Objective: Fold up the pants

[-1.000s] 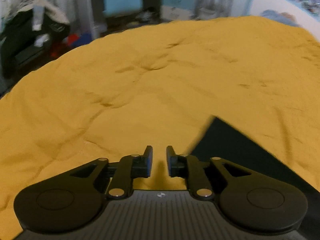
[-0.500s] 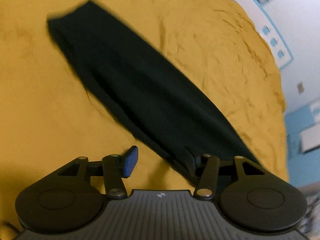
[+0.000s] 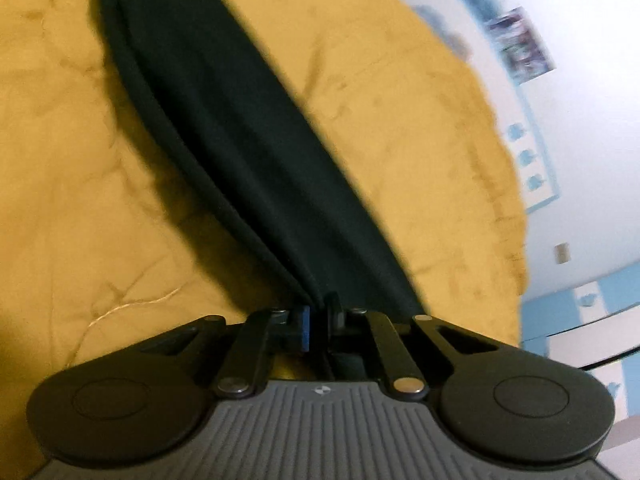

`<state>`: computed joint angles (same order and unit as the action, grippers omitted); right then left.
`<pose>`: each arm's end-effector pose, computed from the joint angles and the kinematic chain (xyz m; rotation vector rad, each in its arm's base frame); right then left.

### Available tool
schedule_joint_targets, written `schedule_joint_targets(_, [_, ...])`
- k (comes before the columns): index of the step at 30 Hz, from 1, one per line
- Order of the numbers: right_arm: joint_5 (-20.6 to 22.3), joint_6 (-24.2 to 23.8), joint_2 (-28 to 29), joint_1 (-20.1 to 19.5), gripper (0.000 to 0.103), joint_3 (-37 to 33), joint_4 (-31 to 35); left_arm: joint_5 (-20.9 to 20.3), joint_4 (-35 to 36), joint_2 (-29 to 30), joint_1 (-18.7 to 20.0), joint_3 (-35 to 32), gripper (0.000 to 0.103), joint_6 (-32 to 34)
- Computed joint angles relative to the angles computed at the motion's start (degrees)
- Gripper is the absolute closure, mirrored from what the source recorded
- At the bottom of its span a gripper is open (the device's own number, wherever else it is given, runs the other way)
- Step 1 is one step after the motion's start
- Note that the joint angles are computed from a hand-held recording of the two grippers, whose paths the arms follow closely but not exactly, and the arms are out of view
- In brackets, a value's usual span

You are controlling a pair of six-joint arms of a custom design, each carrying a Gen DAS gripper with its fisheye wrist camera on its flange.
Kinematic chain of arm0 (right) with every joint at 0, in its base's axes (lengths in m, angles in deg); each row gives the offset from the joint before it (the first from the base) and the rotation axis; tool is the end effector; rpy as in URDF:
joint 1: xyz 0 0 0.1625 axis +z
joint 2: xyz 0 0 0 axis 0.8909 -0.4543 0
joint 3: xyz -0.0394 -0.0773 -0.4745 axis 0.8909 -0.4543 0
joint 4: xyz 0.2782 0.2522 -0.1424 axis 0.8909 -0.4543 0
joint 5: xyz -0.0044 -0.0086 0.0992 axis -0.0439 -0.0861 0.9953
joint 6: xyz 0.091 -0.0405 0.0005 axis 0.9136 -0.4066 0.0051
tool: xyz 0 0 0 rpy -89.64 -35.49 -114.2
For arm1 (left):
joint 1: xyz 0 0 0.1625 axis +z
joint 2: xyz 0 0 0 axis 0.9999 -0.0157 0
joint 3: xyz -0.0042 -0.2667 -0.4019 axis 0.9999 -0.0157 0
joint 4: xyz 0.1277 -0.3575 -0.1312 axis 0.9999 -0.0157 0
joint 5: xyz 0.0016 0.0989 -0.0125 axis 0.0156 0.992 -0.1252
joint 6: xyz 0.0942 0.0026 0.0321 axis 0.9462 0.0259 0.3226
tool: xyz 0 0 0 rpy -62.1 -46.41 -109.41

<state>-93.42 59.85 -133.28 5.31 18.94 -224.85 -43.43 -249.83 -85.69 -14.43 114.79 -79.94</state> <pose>-0.1335 -0.6937 0.3349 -0.9203 -2.4769 1.6390 -0.0384 -0.8189 0.1257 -0.6938 2.6453 -1.3751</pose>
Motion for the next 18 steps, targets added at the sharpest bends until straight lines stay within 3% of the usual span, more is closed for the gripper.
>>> schedule_joint_targets(2, [0.08, -1.86, -0.15, 0.41, 0.097, 0.49, -1.05, 0.16, 0.16, -0.62, -0.06, 0.79, 0.096, 0.33])
schedule_joint_targets(5, [-4.54, -1.64, 0.50, 0.39, 0.097, -0.07, 3.06, 3.92, 8.70, -0.02, 0.47, -1.70, 0.094, -2.93])
schedule_joint_targets(9, [-2.39, -1.61, 0.83, -0.79, 0.098, 1.04, 1.17, 1.57, 4.37, -0.42, 1.75, 0.04, 0.090, -5.80])
schedule_joint_targets(13, [-11.07, -4.64, -0.58, 2.25, 0.085, 1.49, 1.70, 5.55, 0.88, -2.22, 1.15, 2.52, 0.083, -7.77])
schedule_joint_targets(14, [-14.25, -6.59, -0.66, 3.41, 0.078, 1.86, -0.14, 5.89, -0.07, -2.84, 1.19, 3.24, 0.080, -8.33])
schedule_joint_targets(16, [-20.75, -14.58, -0.17, 5.91, 0.078, 2.72, -5.61, 7.26, -2.66, -3.66, 1.33, 4.24, 0.071, -7.90])
schedule_joint_targets(18, [-23.97, -22.28, 1.03, 8.07, 0.078, 2.64, -10.23, 10.18, -2.46, -3.34, 1.43, 2.48, 0.062, -6.23])
